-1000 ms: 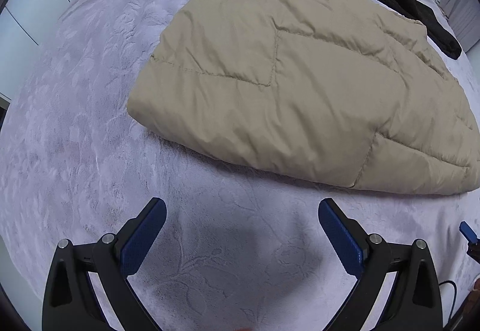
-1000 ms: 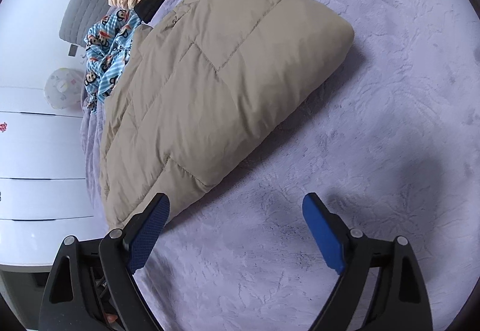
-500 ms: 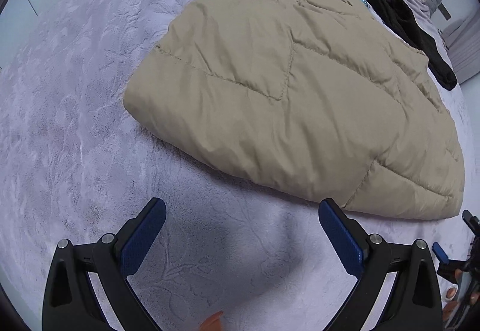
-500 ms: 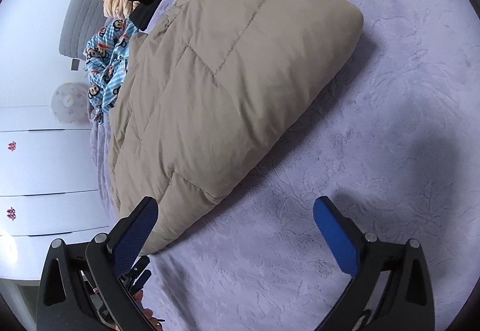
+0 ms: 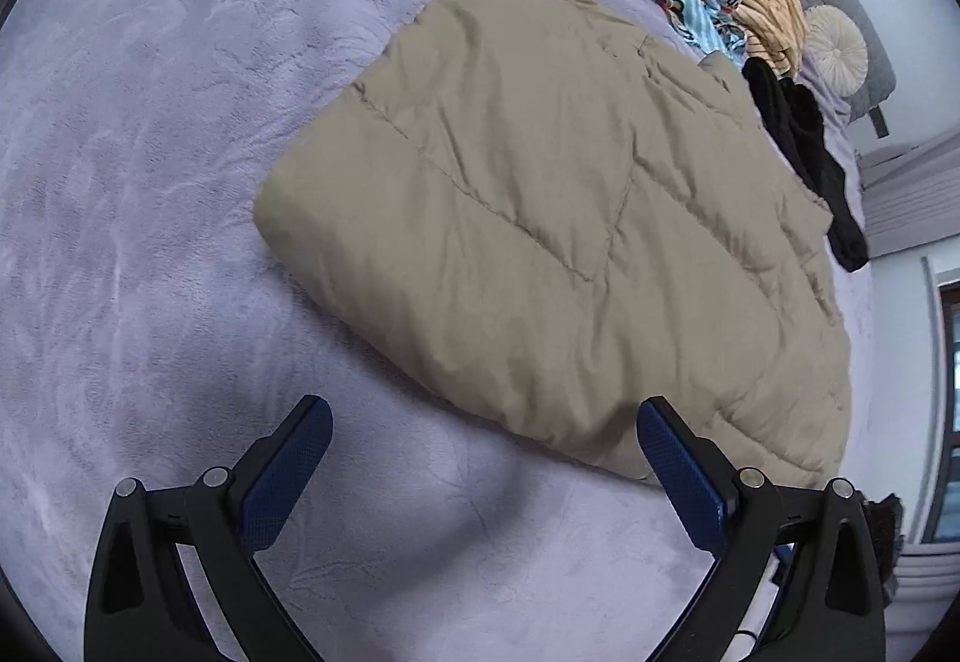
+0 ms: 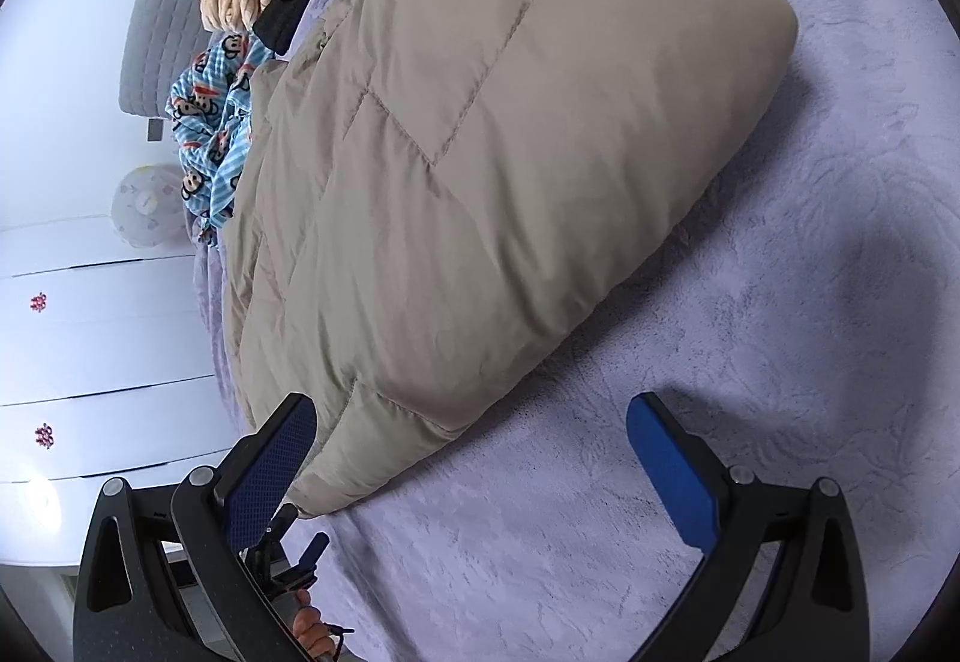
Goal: Fold large clothes
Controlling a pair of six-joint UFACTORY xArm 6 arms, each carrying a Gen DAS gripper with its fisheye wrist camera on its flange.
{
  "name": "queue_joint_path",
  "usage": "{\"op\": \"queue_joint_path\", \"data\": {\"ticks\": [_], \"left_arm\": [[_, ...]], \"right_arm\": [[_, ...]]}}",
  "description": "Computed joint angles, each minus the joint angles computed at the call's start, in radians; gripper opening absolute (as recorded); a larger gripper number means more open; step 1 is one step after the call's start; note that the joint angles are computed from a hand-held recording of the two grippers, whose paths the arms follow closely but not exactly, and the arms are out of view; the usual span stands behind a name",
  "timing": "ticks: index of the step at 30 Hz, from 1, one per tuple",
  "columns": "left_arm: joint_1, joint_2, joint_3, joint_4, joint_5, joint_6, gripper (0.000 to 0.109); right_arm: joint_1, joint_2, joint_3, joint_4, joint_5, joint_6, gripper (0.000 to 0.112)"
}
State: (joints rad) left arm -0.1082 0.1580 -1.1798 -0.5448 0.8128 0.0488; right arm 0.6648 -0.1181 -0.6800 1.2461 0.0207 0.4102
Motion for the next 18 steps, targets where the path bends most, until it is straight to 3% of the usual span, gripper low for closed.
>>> {"op": "queue_joint_path", "data": {"ticks": [3,6,13,18], "left_arm": [[0.021,0.018,-0.010,-0.164,0.017,0.081,0.102],[0.033,0.035,-0.012,-0.240,0.015,0.127,0.102],[0.013,0.137,-0.088,-0.319,0.009,0.162,0.102],[-0.017,0.201,-0.170,-0.357,-0.041,0.162,0.102]], "right_arm": [[-0.001,0.015,-0.032,0.157,0.002,-0.146,0.103],[-0.006,0.028,-0.065,0.322,0.000,-0.307,0.103],[-0.055,0.094,-0.172,0.730,0.030,-0.718,0.103],[-0.109,0.171,-0.266,0.911,0.096,-0.946,0.103]]}}
